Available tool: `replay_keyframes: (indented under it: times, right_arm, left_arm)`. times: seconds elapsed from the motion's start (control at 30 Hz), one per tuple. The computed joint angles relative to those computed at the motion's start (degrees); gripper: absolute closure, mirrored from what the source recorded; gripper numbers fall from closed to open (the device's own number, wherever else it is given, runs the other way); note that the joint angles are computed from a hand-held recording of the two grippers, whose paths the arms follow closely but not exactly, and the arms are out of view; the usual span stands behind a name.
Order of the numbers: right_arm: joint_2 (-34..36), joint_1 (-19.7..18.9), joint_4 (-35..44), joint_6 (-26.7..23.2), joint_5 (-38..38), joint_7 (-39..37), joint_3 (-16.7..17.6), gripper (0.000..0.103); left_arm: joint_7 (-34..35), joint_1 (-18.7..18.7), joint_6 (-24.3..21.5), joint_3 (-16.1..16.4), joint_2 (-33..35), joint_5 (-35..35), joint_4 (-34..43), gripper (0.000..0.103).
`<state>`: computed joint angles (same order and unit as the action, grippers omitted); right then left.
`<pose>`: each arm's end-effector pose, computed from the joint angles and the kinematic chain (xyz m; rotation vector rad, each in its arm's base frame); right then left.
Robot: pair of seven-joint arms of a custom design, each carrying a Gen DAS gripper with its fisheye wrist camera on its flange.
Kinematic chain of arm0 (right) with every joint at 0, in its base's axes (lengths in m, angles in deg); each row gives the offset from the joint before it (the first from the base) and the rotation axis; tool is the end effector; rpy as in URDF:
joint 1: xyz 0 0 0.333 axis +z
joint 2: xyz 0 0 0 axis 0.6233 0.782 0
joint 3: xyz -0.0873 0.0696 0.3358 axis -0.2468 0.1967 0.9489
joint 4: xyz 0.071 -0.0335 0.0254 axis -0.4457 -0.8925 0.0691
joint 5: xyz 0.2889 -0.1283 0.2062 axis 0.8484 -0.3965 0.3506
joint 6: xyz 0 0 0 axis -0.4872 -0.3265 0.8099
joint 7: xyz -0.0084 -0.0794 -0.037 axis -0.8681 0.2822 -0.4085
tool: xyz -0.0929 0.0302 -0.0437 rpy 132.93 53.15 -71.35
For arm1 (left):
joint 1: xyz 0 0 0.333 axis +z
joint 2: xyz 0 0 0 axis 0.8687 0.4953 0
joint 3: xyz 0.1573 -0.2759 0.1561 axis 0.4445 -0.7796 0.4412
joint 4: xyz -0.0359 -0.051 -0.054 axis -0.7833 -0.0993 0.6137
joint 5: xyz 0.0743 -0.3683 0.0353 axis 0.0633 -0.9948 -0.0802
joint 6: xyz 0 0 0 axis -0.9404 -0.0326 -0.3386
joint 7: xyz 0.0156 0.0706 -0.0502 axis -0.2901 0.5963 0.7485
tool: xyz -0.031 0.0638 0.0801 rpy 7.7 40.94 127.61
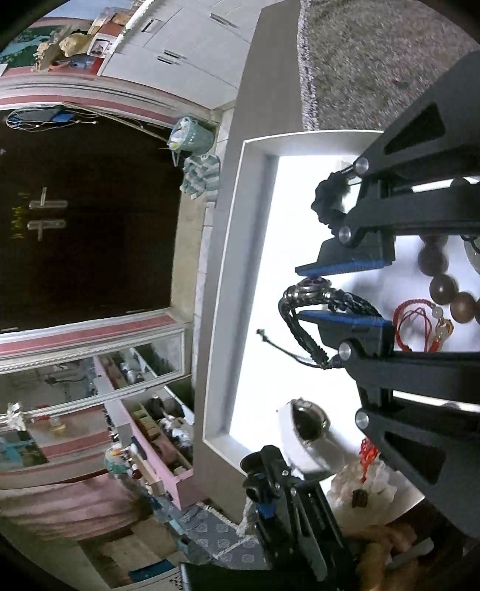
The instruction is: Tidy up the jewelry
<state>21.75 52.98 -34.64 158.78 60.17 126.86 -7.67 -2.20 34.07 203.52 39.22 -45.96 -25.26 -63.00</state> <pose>0.5561 0.1897 0.5119 -1.9324 1.5592 -0.4588 0.5778 -0.3521 0.4866 -1.8197 1.9035 -0.7831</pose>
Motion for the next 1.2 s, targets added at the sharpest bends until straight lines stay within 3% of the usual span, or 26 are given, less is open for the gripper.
replay_keyframes:
  times: [0.27, 0.53, 0.9, 1.13, 1.2]
  right_arm:
    - [1.3, 0.0, 1.5, -3.4, -2.2, 1.8, 0.0, 0.084]
    - [1.8, -0.1, 2.0, -4.5, -3.4, 2.5, 0.0, 0.083]
    - [0.2, -0.4, 1.3, -2.5, -1.1, 1.2, 0.1, 0.083]
    - [-1.7, 0.0, 0.1, -0.5, -1.0, 1.0, -0.4, 0.083]
    - [-2.2, 0.1, -0.2, -0.3, -1.9, 1.7, -0.7, 0.075]
  left_arm:
    - [1.3, -0.2, -2.6, -0.3, 0.4, 0.2, 1.0, 0.05]
    - [2.6, 0.2, -1.9, -0.7, 0.7, -0.9, 1.2, 0.049]
    - [2.0, -0.3, -1.0, -0.1, 0.5, -1.5, 0.9, 0.044]
    - [-2.3, -1.2, 1.7, 1.1, -1.5, 2.3, -1.0, 0.042]
    - [-4.6, -1.6, 2.1, 1.3, -2.8, 4.8, -1.4, 0.041]
